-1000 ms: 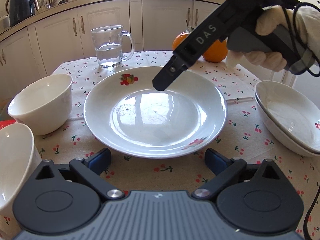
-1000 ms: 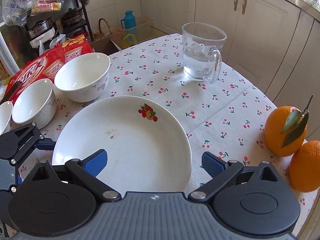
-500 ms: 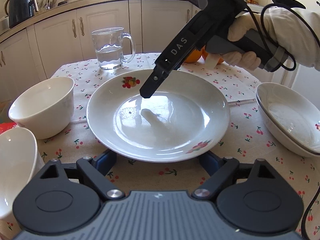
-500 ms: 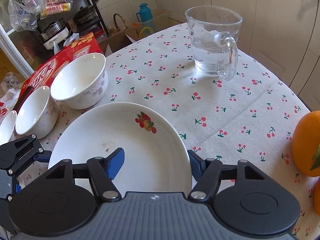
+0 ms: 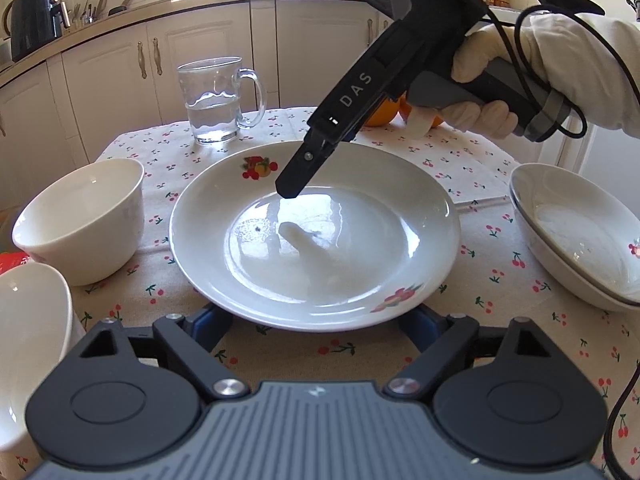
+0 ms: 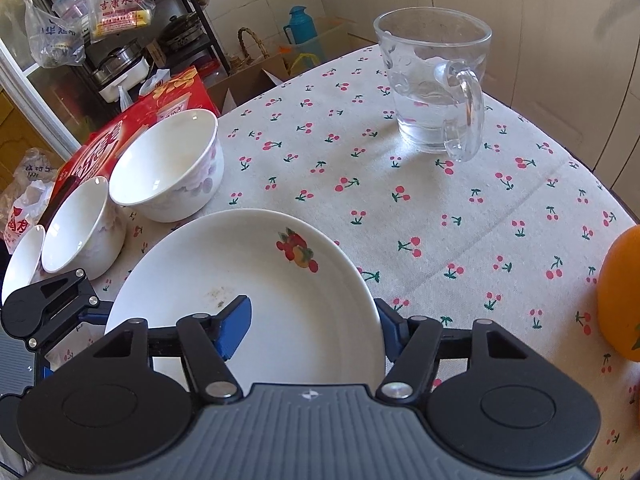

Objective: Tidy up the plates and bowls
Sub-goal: 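Lift the plate off the table with the right tool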

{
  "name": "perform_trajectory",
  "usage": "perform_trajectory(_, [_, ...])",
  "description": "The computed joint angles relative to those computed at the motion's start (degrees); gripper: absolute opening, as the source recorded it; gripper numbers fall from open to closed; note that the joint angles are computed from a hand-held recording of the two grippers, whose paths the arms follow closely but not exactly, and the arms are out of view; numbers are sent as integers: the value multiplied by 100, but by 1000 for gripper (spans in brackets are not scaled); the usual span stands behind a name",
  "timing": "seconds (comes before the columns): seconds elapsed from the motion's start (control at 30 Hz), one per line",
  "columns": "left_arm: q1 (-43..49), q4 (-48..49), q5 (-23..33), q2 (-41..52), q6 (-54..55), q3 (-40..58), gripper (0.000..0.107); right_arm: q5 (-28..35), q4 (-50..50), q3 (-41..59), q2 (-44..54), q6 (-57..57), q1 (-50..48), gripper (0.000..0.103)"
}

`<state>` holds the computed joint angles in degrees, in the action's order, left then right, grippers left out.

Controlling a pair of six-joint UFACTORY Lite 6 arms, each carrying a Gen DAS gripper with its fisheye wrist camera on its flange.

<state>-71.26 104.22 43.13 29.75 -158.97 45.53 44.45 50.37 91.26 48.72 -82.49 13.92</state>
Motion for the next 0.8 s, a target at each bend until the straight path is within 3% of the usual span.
perform_trajectory(0.33, [-95,-157,-157,-240,360,-128,89,24,115,-606,-455,-37,-138,71])
perform_trajectory(0.8, [-788,-1026,-134,-1000,1156,-446,89,-33,585,-2347,-1868,-487,-396,71])
